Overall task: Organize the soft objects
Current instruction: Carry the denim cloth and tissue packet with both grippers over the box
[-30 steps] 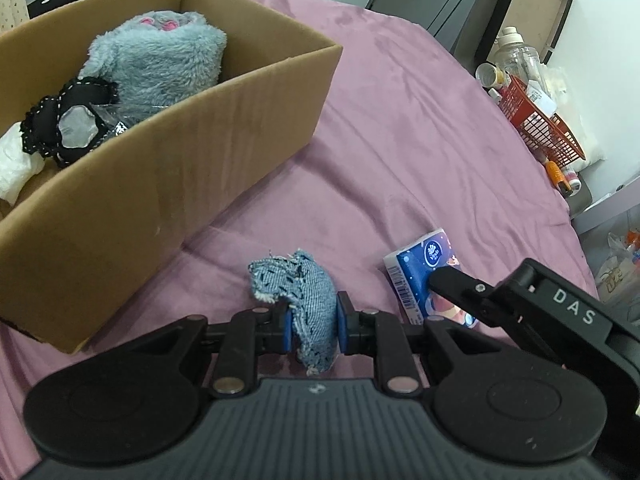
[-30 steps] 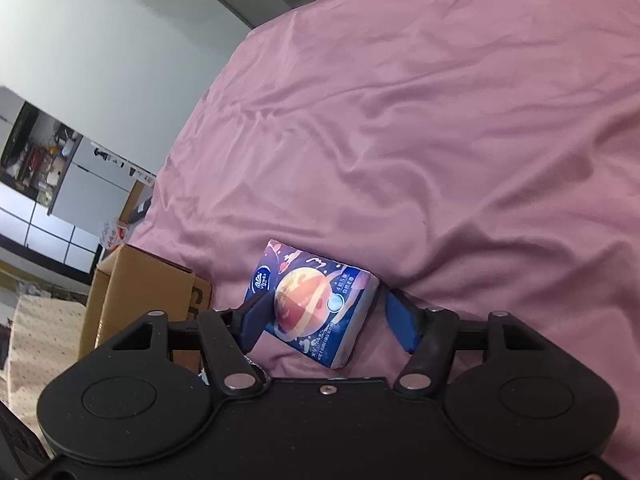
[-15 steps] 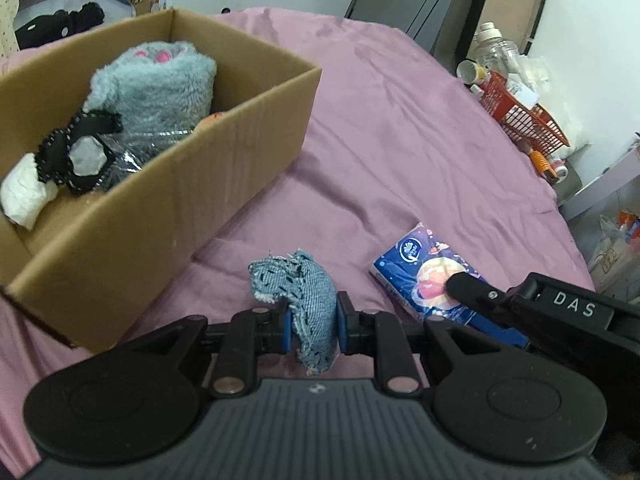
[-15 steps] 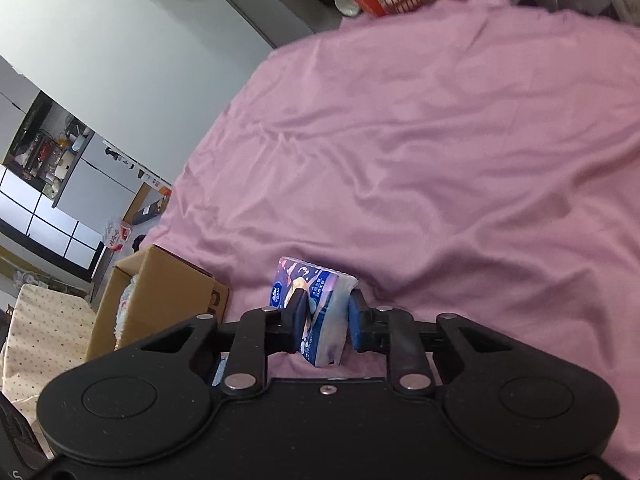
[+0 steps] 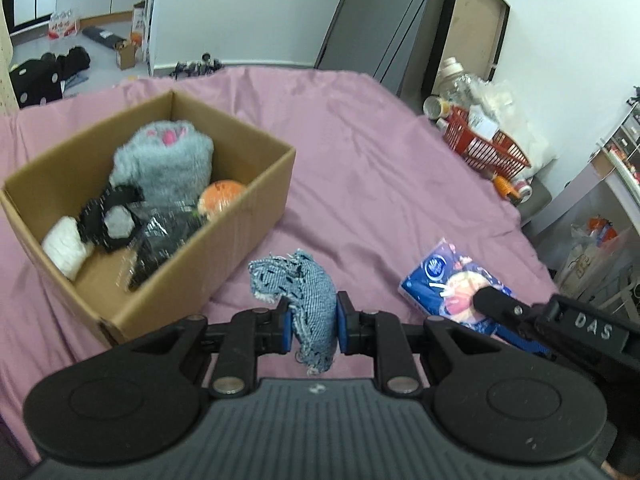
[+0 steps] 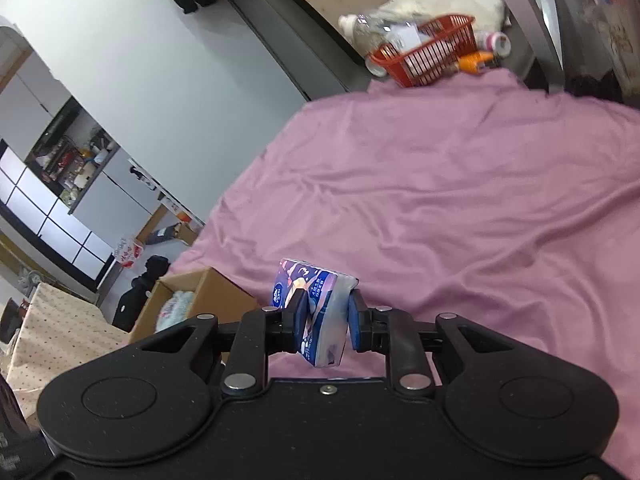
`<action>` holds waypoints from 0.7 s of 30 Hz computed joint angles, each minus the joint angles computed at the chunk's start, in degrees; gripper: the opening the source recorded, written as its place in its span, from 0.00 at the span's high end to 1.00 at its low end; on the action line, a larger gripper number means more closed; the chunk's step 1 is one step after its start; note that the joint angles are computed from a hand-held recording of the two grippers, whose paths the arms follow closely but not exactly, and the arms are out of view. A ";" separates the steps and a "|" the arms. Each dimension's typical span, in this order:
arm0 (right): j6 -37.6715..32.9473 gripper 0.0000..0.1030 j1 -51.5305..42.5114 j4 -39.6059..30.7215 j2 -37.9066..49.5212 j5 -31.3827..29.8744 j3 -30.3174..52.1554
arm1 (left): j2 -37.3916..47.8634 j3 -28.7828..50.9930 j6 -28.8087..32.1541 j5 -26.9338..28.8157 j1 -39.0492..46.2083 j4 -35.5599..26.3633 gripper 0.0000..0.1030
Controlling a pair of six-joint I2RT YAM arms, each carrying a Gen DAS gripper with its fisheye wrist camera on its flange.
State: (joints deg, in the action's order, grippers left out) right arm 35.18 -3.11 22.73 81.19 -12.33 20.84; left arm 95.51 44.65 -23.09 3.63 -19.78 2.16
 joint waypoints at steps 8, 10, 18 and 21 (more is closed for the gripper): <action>-0.51 0.79 2.17 -2.31 -7.59 1.55 -1.63 | -7.14 0.22 3.23 1.43 3.33 -3.81 0.81; -0.62 0.79 2.75 -2.60 -8.91 1.72 -1.67 | -8.77 0.52 4.07 2.02 4.55 -4.98 0.81; 0.07 0.79 7.38 -5.73 -13.69 5.71 -1.06 | -12.34 2.84 7.65 5.85 9.96 -9.32 0.81; 0.05 0.79 10.06 -7.44 -15.10 7.94 -0.09 | -12.58 4.81 11.05 8.27 12.36 -11.28 0.81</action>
